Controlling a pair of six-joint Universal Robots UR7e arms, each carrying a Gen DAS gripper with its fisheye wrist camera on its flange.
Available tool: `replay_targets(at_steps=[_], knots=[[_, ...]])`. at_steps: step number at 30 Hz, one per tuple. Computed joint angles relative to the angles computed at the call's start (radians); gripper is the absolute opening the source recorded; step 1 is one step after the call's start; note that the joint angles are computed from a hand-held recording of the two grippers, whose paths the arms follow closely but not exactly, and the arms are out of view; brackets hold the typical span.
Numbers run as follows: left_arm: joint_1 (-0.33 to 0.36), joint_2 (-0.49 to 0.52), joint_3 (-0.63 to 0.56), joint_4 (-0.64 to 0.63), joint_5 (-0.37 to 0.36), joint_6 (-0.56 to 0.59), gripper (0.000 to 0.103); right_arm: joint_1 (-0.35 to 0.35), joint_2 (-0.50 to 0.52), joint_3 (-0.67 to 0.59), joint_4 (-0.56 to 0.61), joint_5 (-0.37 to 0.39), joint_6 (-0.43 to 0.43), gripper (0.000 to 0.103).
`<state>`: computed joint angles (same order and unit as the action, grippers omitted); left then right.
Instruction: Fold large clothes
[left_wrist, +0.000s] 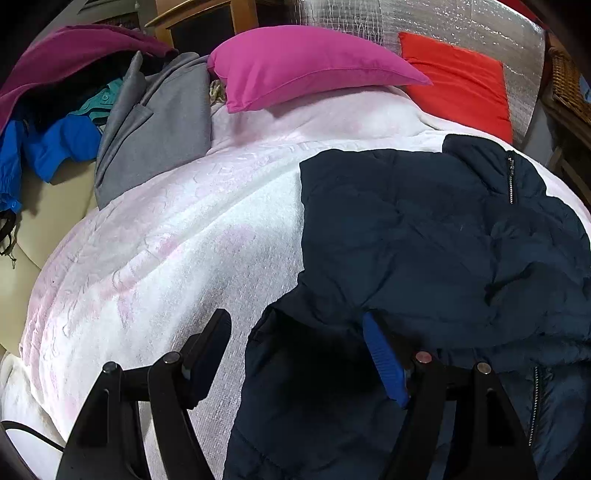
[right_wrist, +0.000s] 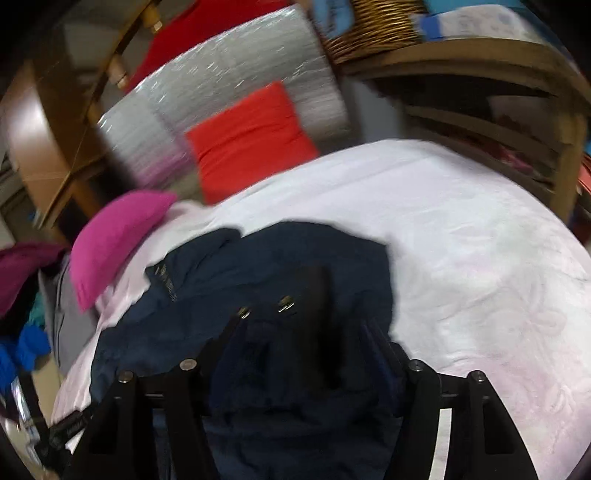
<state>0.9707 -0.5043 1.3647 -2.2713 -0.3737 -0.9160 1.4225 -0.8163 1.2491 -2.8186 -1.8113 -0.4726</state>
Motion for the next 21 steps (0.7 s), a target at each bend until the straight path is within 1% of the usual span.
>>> replay_targets(at_steps=[1, 2, 3, 4, 5, 7, 8, 11, 14, 15, 16, 17, 19, 21], knots=[[0.001, 0.003, -0.005, 0.012, 0.001, -0.004, 0.074, 0.003, 0.007, -0.005, 0.024, -0.009, -0.005, 0.056], [0.002, 0.004, -0.008, 0.014, 0.001, -0.003, 0.074, 0.003, 0.017, -0.013, 0.056, -0.025, -0.006, 0.055], [0.002, 0.006, -0.010, 0.015, 0.002, -0.001, 0.074, 0.008, 0.044, -0.051, 0.114, -0.062, 0.008, 0.054], [0.003, 0.007, -0.012, 0.010, 0.002, 0.007, 0.074, 0.011, 0.080, -0.097, 0.167, -0.119, 0.023, 0.055], [0.003, 0.008, -0.013, 0.010, 0.003, 0.009, 0.074, 0.010, 0.097, -0.116, 0.183, -0.140, 0.023, 0.055], [0.003, 0.009, -0.014, 0.010, 0.006, 0.015, 0.074, 0.016, 0.108, -0.126, 0.176, -0.157, 0.004, 0.054], [0.003, 0.009, -0.014, 0.009, 0.008, 0.019, 0.074, 0.018, 0.106, -0.126, 0.182, -0.157, 0.011, 0.054], [0.000, 0.003, -0.004, 0.000, 0.011, 0.033, 0.074, 0.018, 0.086, -0.111, 0.189, -0.130, 0.033, 0.055], [-0.011, -0.015, 0.033, -0.037, 0.015, 0.059, 0.074, 0.014, 0.030, -0.046, 0.156, -0.082, 0.033, 0.056], [-0.018, -0.025, 0.055, -0.057, 0.017, 0.069, 0.074, 0.009, 0.006, -0.022, 0.146, -0.059, 0.030, 0.063], [-0.025, -0.036, 0.077, -0.077, 0.018, 0.080, 0.074, 0.005, -0.018, 0.006, 0.132, -0.035, 0.028, 0.072], [-0.031, -0.046, 0.098, -0.094, 0.020, 0.088, 0.074, -0.002, -0.047, 0.045, 0.111, -0.014, 0.024, 0.074], [-0.045, -0.070, 0.147, -0.115, 0.030, 0.093, 0.074, -0.014, -0.108, 0.119, 0.069, 0.028, 0.000, 0.075], [-0.066, -0.111, 0.225, -0.100, 0.044, 0.045, 0.075, -0.029, -0.161, 0.169, 0.048, 0.049, -0.026, 0.075]])
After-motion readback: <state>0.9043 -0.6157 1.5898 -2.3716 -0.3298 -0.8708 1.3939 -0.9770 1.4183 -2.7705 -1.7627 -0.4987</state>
